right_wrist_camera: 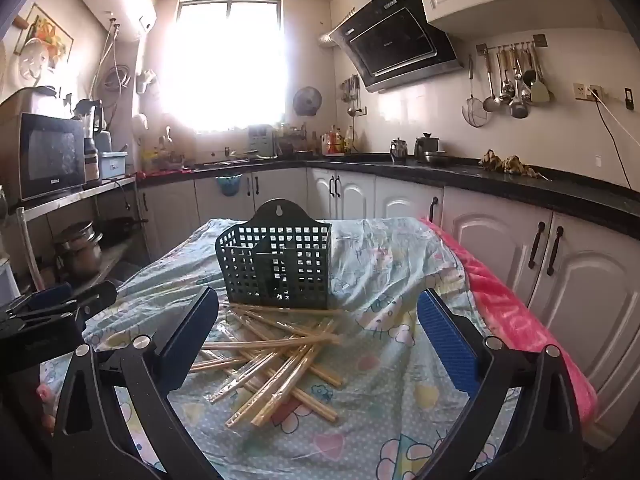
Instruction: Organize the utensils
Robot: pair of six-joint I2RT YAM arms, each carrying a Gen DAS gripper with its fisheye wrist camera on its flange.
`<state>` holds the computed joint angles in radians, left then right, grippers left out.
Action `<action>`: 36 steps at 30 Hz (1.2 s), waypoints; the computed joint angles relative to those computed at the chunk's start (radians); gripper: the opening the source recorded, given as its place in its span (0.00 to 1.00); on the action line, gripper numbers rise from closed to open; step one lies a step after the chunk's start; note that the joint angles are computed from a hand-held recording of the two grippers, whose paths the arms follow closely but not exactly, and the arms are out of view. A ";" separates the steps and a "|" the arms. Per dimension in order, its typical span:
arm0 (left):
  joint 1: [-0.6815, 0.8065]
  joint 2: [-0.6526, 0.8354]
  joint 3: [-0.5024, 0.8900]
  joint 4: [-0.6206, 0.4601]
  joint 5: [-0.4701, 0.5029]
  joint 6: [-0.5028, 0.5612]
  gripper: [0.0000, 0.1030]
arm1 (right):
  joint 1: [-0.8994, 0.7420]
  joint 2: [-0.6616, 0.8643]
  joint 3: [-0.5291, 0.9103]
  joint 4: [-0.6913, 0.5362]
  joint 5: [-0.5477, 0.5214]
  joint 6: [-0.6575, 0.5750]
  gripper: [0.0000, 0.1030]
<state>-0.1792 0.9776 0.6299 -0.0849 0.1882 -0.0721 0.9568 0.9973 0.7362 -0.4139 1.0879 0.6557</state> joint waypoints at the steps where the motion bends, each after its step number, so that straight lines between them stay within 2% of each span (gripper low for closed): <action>1: 0.001 0.000 0.000 0.001 0.002 0.000 0.90 | -0.003 -0.003 -0.002 0.004 -0.008 -0.001 0.94; 10: -0.012 0.000 -0.001 0.004 -0.004 0.009 0.90 | 0.024 -0.010 0.003 -0.019 0.019 0.014 0.94; 11: 0.018 -0.002 0.014 -0.010 0.025 0.012 0.90 | 0.038 -0.014 0.008 -0.044 0.030 0.031 0.94; 12: 0.022 -0.002 0.016 -0.012 0.030 0.015 0.90 | 0.003 0.008 0.019 -0.014 -0.010 0.005 0.94; 18: 0.054 0.006 0.036 -0.025 0.061 0.028 0.90 | 0.019 -0.002 0.010 -0.001 0.007 -0.008 0.94; 20: 0.024 -0.020 0.021 -0.031 0.029 0.022 0.90 | 0.020 -0.008 0.003 0.006 0.009 -0.015 0.94; 27: 0.048 -0.015 0.024 -0.027 0.052 0.033 0.90 | 0.024 -0.013 0.009 -0.007 0.013 -0.012 0.94; 28: 0.048 -0.013 0.027 -0.026 0.049 0.033 0.90 | 0.027 -0.011 0.011 -0.011 0.016 -0.008 0.94; 29: -0.002 -0.030 0.010 -0.016 0.005 0.014 0.90 | 0.027 -0.013 0.007 -0.005 0.016 -0.010 0.94; 36: 0.000 -0.021 0.029 -0.024 0.004 0.015 0.90 | 0.028 -0.011 0.006 0.014 0.021 -0.033 0.94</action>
